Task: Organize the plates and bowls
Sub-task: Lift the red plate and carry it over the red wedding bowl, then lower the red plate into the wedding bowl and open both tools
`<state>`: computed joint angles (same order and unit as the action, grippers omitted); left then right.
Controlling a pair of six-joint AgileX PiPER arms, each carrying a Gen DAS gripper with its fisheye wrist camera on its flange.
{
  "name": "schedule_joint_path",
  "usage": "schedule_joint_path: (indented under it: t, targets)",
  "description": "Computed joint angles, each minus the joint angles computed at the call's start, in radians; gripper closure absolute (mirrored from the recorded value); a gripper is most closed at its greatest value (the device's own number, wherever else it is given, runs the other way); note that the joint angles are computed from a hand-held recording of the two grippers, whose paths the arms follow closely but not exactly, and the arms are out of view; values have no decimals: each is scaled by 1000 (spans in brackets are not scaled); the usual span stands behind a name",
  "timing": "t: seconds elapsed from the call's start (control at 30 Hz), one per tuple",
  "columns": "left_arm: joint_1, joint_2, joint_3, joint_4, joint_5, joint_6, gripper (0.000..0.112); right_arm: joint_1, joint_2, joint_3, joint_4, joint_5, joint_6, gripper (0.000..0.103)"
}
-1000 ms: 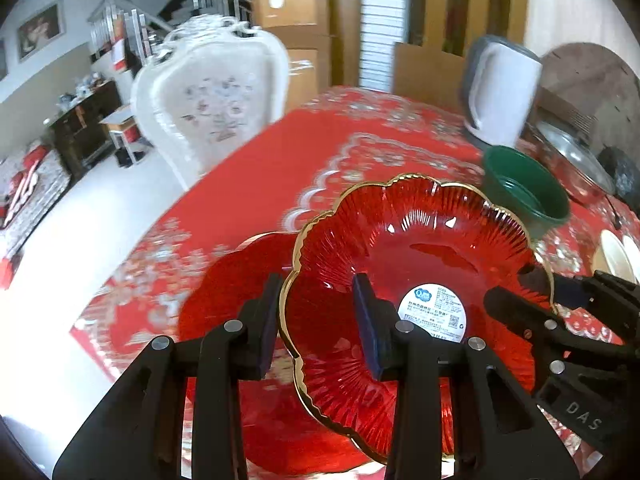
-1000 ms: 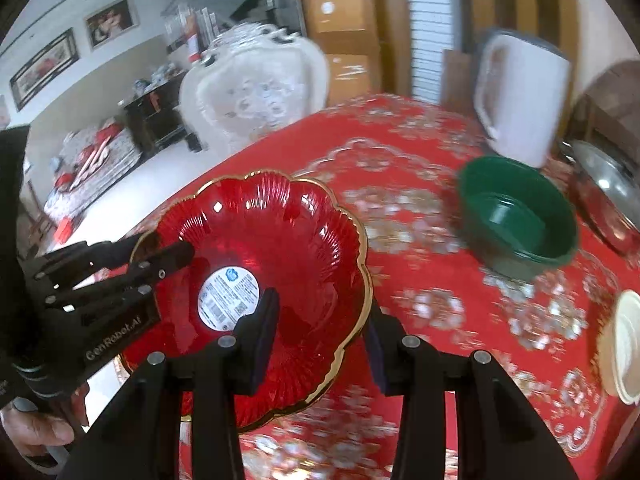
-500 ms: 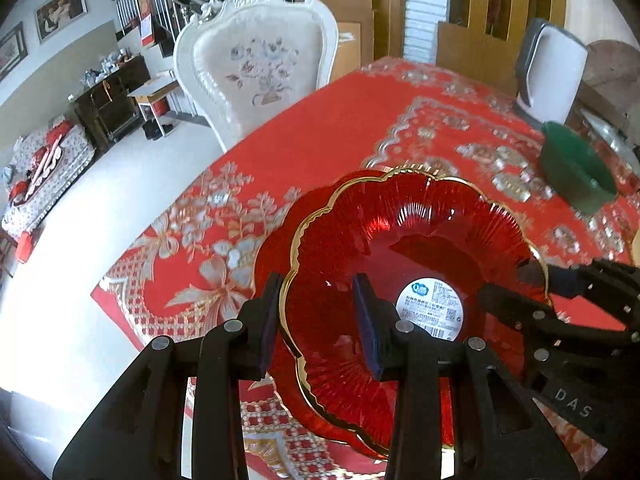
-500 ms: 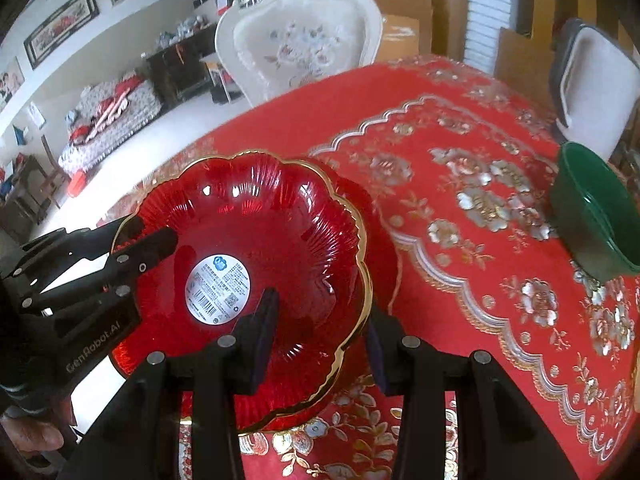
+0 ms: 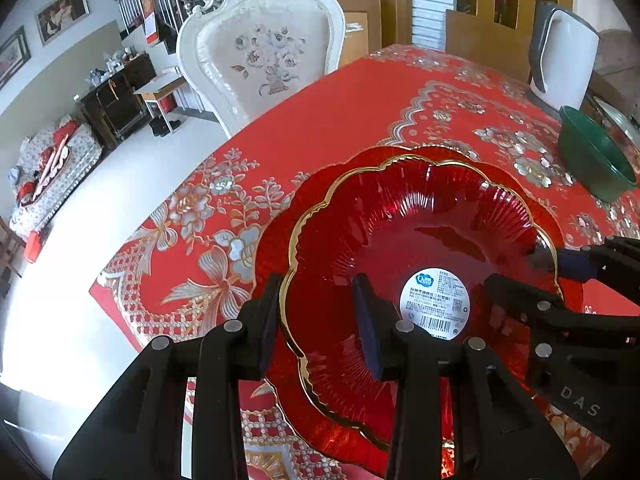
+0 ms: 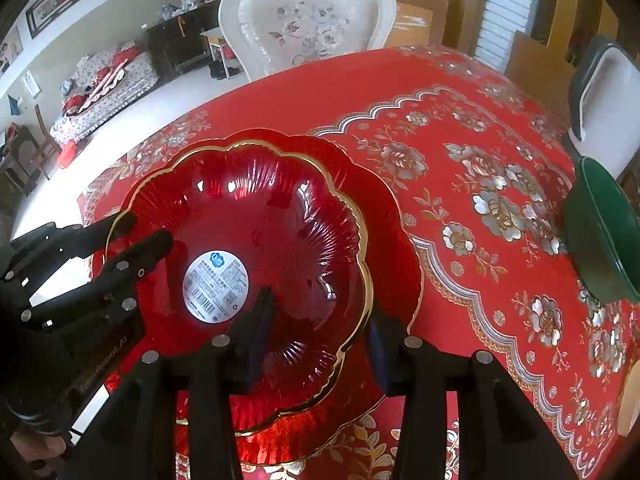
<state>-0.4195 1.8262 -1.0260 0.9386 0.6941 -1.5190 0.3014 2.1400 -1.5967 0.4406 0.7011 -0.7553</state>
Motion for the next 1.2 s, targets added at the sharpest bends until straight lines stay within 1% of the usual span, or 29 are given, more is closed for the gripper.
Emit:
schedule_joint_path:
  t: [0.1, 0.17, 0.27, 0.37, 0.43, 0.5, 0.57, 0.67, 0.73, 0.9, 1.0, 1.2]
  targets:
    - [-2, 6, -15, 8, 22, 8, 77, -3, 1, -10, -2, 22, -2, 59]
    - [-15, 16, -29, 28, 50, 0, 77, 5, -12, 10, -13, -4, -4, 57]
    - [-18, 25, -34, 31, 49, 4, 77, 14, -18, 22, -32, -25, 5, 57]
    - [-13, 29, -33, 25, 37, 11, 77, 13, -15, 19, -33, -20, 4, 56]
    - [-11, 26, -29, 36, 36, -6, 77, 4, -33, 37, -3, -33, -20, 56]
    - [-7, 9, -13, 50, 16, -34, 77, -4, -48, 51, 13, -48, -31, 55]
    - [-13, -3, -4, 70, 7, -67, 77, -27, -67, 69, 73, -48, -77, 55]
    - [-38, -20, -5, 100, 13, -119, 77, -69, -98, 103, 170, -35, -148, 51]
    - [-66, -31, -11, 128, 19, -158, 77, -95, -121, 129, 217, -34, -185, 50]
    - [-141, -8, -84, 164, 64, -187, 76, -174, -166, 176, 321, -19, -263, 49]
    - [-166, 22, -145, 146, 66, -158, 76, -230, -182, 189, 358, -9, -285, 44]
    - [-231, 106, -294, 109, 86, -76, 76, -335, -176, 182, 394, 10, -295, 43]
